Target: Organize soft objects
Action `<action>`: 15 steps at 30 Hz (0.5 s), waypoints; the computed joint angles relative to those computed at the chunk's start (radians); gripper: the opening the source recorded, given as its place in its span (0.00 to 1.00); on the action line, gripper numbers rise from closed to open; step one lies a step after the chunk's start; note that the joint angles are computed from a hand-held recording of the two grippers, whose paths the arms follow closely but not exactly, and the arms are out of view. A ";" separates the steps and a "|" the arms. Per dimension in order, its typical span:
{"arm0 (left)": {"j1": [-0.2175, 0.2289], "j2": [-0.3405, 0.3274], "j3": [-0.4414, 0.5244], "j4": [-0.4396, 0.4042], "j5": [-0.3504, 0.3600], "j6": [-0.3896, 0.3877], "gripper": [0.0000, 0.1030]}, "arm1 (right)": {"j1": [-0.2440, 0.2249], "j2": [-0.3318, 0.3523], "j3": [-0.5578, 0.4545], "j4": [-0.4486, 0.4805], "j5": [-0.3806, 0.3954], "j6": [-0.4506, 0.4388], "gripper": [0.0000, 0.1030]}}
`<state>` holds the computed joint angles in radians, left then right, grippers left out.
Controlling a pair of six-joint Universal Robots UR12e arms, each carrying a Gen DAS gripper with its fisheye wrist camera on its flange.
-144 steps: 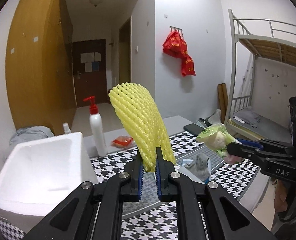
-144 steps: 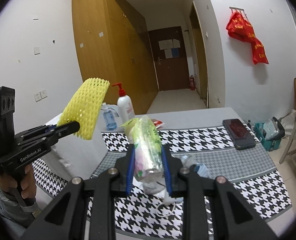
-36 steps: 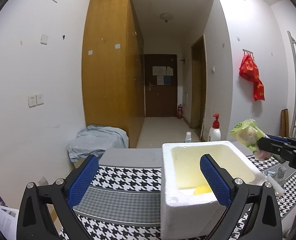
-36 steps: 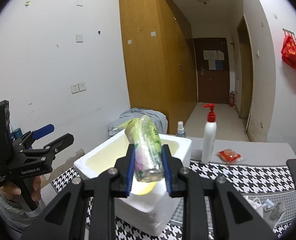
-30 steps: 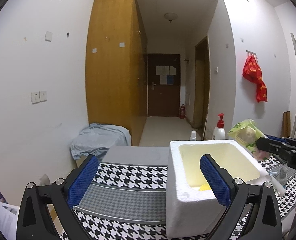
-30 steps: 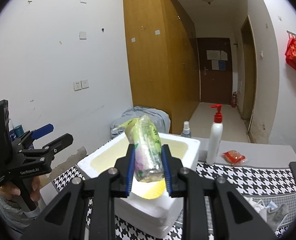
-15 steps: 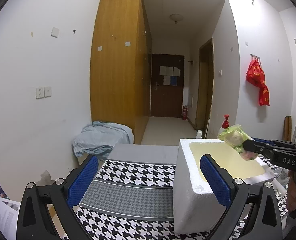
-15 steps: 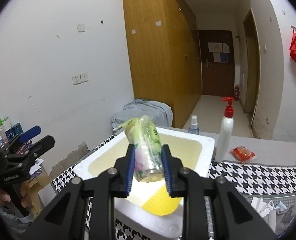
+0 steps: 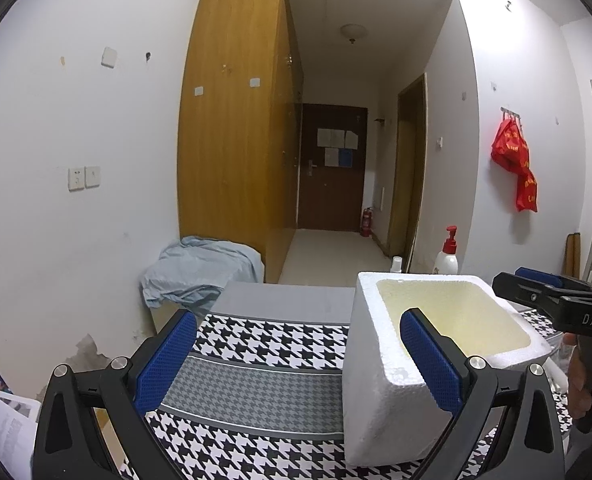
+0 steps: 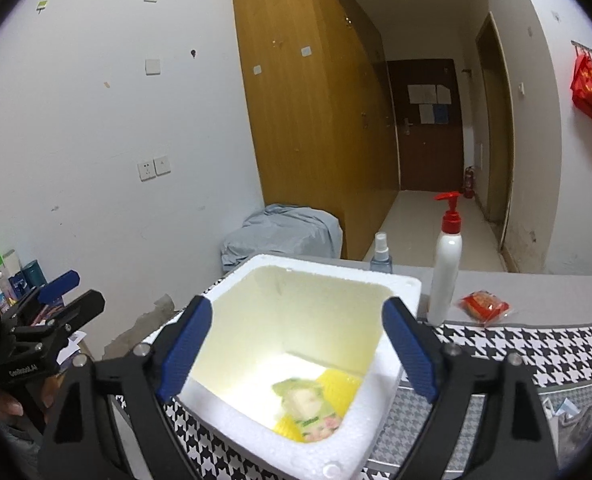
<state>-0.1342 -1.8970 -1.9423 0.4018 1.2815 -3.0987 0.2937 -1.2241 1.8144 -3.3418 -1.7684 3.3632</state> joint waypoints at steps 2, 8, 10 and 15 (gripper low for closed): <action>-0.001 0.000 0.001 -0.002 0.001 0.005 0.99 | 0.001 -0.001 0.000 0.003 0.001 -0.003 0.89; -0.002 0.004 -0.003 0.000 0.002 0.008 0.99 | 0.009 -0.002 0.003 0.001 -0.035 -0.017 1.00; -0.001 0.003 -0.002 0.000 0.001 0.008 0.99 | 0.011 -0.004 0.006 -0.008 -0.048 -0.016 1.00; -0.004 0.005 -0.004 0.008 -0.011 0.012 0.99 | 0.010 -0.017 0.024 -0.029 -0.049 -0.018 1.00</action>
